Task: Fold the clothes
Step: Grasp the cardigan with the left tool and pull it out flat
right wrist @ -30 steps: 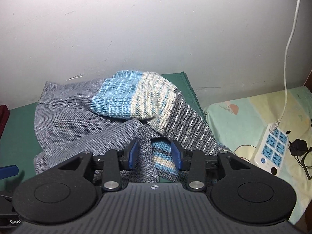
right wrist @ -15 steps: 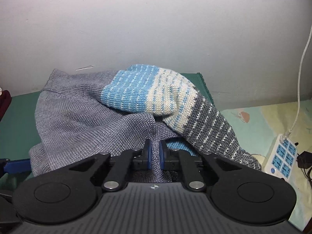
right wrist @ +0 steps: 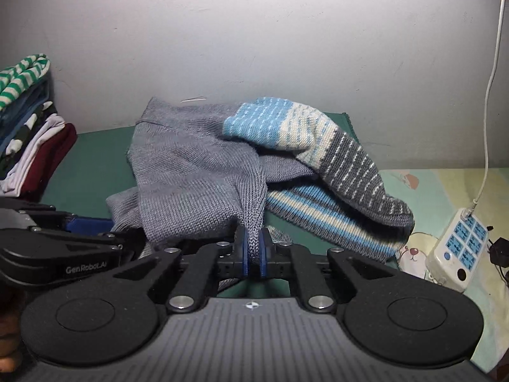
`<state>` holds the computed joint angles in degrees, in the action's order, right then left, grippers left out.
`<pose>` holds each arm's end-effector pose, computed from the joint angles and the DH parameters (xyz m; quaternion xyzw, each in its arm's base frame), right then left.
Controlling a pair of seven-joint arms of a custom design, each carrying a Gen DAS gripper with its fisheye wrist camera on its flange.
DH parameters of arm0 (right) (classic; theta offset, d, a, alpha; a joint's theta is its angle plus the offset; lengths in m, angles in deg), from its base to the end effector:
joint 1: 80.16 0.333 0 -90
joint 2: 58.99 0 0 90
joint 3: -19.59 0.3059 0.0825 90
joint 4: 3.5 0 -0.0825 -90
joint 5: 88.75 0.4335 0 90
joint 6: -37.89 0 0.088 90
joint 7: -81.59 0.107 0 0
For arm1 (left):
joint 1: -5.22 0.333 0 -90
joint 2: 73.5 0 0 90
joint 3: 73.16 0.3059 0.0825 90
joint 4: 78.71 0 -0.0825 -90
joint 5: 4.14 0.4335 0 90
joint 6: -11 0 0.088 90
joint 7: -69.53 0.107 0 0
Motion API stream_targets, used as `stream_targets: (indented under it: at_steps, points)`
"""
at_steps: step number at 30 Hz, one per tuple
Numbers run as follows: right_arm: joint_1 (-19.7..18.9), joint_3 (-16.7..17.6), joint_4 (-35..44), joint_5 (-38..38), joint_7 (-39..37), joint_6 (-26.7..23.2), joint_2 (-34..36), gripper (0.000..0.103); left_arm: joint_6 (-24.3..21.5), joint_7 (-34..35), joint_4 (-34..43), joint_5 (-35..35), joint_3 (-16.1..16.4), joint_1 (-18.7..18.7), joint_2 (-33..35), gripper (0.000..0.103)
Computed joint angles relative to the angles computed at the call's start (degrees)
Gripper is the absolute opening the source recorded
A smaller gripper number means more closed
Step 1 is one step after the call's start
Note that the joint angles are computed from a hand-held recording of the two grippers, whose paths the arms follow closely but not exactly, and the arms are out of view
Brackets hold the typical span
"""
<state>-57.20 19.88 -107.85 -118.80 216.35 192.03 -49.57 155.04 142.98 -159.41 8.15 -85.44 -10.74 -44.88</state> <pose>0.6331 0.2895 0.4935 -0.6588 0.6483 -0.2464 0.2917 0.7082 -0.3442 0.4655 -0.5727 0.7603 -0.2643 0.1551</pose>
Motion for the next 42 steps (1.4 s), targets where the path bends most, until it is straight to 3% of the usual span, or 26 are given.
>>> stream_targets:
  at_steps: [2,4,7,9,11,13,16,17,18,20,22,26,28,30,31,33,34,37,42]
  points:
    - [0.1,0.7,-1.6,1.0,-1.5,0.6,-1.1,0.007,1.8,1.1,-3.4,-0.3,-0.5,0.7,-2.2,0.046]
    - [-0.1,1.5,-3.3,2.6,-3.6,1.3,-2.1,0.007,3.2,1.8,-4.7,-0.2,-0.5,0.8,-2.8,0.076]
    - [0.0,2.0,-4.5,2.9,-5.5,1.5,-2.7,0.007,5.0,3.1,-4.7,-1.6,-1.2,1.6,-2.5,0.091]
    - [-0.6,2.9,-5.5,7.0,-9.1,1.9,-3.2,0.0,5.0,4.7,-3.9,-4.4,-2.5,2.7,-2.0,0.091]
    - [-1.2,3.7,-6.7,12.1,-13.8,2.0,-3.8,0.0,4.7,6.6,-3.2,-7.7,-3.9,4.0,-1.6,0.093]
    - [-0.2,3.0,-7.9,6.2,-11.3,1.5,-4.9,0.0,4.3,7.3,-2.3,-7.7,-3.5,3.2,-1.2,0.096]
    - [-0.1,1.4,-8.2,-8.7,2.8,2.3,-5.3,0.008,4.4,5.5,-1.1,-3.3,-1.0,0.5,-0.4,0.096]
    - [-0.6,1.1,-7.4,-10.7,5.4,2.9,-4.7,0.023,4.2,4.9,-0.4,-2.9,-0.7,0.3,0.0,0.096]
    - [-1.2,0.7,-6.4,-12.1,7.4,3.6,-4.0,0.045,3.9,4.3,0.2,-2.5,-0.5,0.0,0.4,0.096]
    - [-1.3,-0.2,-4.1,-16.0,10.7,4.3,-1.8,0.062,1.4,2.3,3.7,-1.8,0.3,-0.7,2.5,0.096]
    - [-1.6,-0.4,-1.3,-14.9,7.7,4.2,0.8,0.065,-1.1,-0.2,8.2,0.6,1.9,-2.3,5.5,0.096]
    - [-2.6,-0.7,1.8,-6.3,-1.2,6.2,4.8,0.065,-4.1,-0.3,13.9,-0.1,1.3,-1.8,9.8,0.095]
    - [-3.3,-0.4,2.2,-1.1,-5.6,7.7,6.1,0.057,-4.8,0.1,15.8,-0.8,1.0,-1.6,11.2,0.096]
    - [-4.9,1.5,2.8,6.6,-12.8,6.6,6.8,0.008,-3.7,1.2,15.4,-0.5,0.8,-1.8,11.0,0.089]
    - [-4.7,1.4,2.5,8.1,-13.8,7.0,6.7,0.008,-2.4,2.3,14.0,-0.4,0.5,-1.6,10.2,0.077]
    - [-3.4,0.3,1.0,8.6,-15.1,9.1,5.5,0.007,-0.1,3.8,11.1,0.3,0.4,-1.7,8.4,0.061]
    - [-2.6,-0.3,0.2,8.5,-15.6,10.2,4.7,0.007,0.6,4.8,9.8,0.1,0.0,-1.4,7.4,0.047]
    - [-1.9,-0.2,-2.9,12.1,-19.3,13.1,1.7,0.007,1.8,6.7,6.6,-1.8,-1.2,-0.1,5.0,0.025]
    - [-2.7,3.6,-7.8,23.1,-30.4,15.5,-4.1,0.006,4.9,8.3,-1.8,-5.9,-2.6,2.9,-1.6,0.011]
